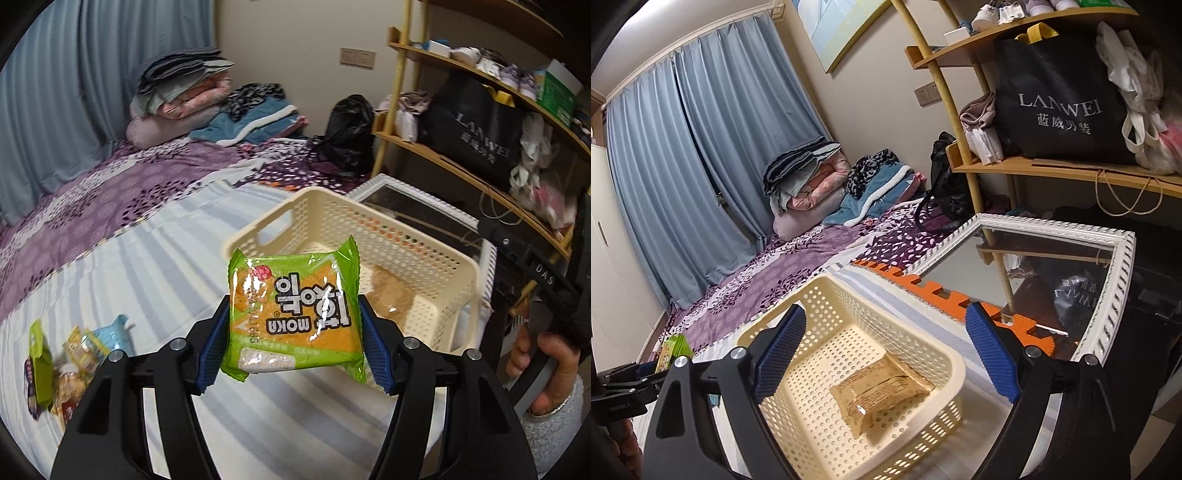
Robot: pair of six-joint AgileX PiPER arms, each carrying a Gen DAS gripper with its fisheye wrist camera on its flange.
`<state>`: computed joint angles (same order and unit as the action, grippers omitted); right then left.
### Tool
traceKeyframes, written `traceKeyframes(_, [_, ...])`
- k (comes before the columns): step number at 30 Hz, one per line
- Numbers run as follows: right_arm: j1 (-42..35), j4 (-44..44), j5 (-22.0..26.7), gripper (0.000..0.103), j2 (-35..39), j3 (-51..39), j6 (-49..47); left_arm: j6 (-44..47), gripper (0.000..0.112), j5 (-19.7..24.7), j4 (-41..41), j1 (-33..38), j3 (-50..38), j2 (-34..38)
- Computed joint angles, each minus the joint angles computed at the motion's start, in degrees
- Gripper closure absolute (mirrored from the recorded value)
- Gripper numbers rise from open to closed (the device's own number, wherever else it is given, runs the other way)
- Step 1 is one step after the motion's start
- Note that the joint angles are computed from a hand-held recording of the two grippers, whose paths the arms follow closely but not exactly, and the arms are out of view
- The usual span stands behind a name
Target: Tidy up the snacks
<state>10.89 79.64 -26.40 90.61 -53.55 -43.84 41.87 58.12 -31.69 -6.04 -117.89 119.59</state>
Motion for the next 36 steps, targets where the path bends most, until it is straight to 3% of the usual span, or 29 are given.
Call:
traceKeyframes(14, [-1.3, 3.9, -2.4, 0.011, -3.8, 2.9, -4.3, 3.5, 0.046, 1.2, -2.2, -8.7, 1.2, -0.5])
traceKeyframes(16, [-1.2, 4.0, -2.5, 0.010, -4.0, 3.0, -4.5, 4.3, 0.040, 1.4, -2.5, -9.4, 1.8, -0.7])
traceKeyframes(19, [-1.2, 4.3, -2.4, 0.009, -4.1, 2.8, -4.9, 5.4, 0.014, -0.8, -3.4, -10.1, 4.9, -2.5])
traceKeyframes(36, [1.4, 11.0, -5.3, 0.005, -2.8, -0.1, -11.2, 4.2, 0.012, -7.2, 1.3, -9.6, 9.2, -5.6])
